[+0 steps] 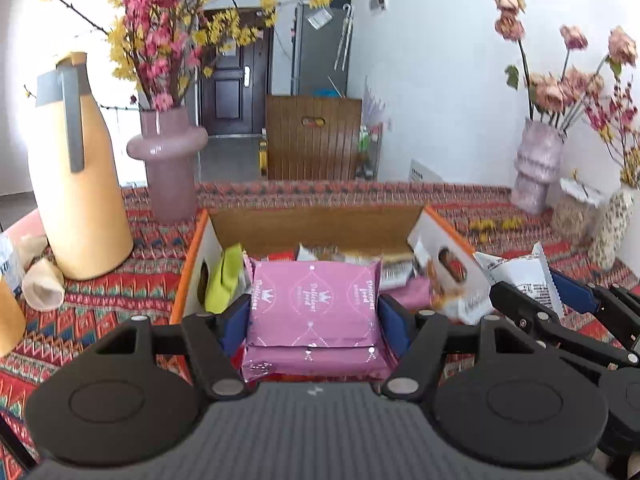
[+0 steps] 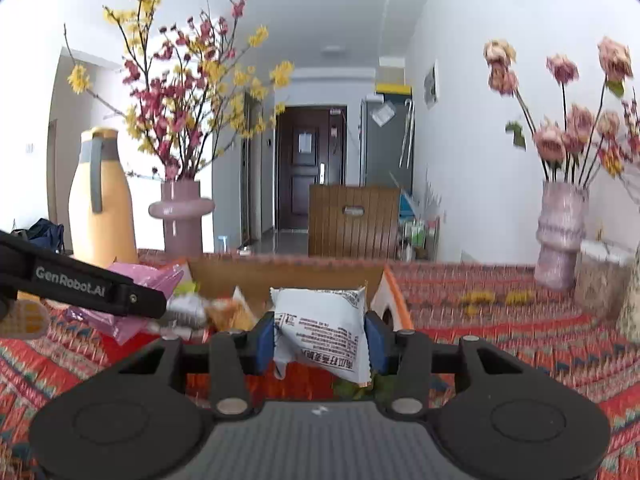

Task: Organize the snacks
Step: 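Carry both packets into the box and open both grippers to release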

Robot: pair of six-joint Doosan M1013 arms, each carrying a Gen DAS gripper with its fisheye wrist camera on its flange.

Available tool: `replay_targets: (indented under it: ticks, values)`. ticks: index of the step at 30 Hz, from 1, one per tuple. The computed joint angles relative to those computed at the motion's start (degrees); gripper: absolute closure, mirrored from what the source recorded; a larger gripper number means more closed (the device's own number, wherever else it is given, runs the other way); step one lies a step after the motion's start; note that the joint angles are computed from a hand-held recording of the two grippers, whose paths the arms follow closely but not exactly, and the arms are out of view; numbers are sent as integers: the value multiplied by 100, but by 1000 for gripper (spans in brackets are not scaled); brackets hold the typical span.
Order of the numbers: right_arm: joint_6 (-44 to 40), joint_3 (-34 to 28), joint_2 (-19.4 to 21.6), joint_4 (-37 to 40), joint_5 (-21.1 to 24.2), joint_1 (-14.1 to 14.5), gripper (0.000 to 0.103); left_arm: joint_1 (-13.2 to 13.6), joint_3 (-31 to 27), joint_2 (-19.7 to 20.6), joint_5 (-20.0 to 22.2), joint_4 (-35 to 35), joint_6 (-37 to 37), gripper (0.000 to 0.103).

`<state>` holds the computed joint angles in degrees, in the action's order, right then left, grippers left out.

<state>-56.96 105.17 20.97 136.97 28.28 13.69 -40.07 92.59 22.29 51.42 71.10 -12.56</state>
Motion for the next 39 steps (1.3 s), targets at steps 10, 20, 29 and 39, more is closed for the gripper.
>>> replay_targets:
  ticks: [10,20,29,39]
  values:
    - [-60,-736,308,235,-295,160,57,166,-342,201,362,477,-361,35]
    - [724,-1274,772,-14,-434,184,58,417,-351,492,279,643,-866,35]
    - [1206,-1383,903,-559,-716,197,57,492,-328,530,181,493,-816,34]
    - [1353,-1376,875,-499,-865,186,6,457,-269,495,424,569,-1155,0]
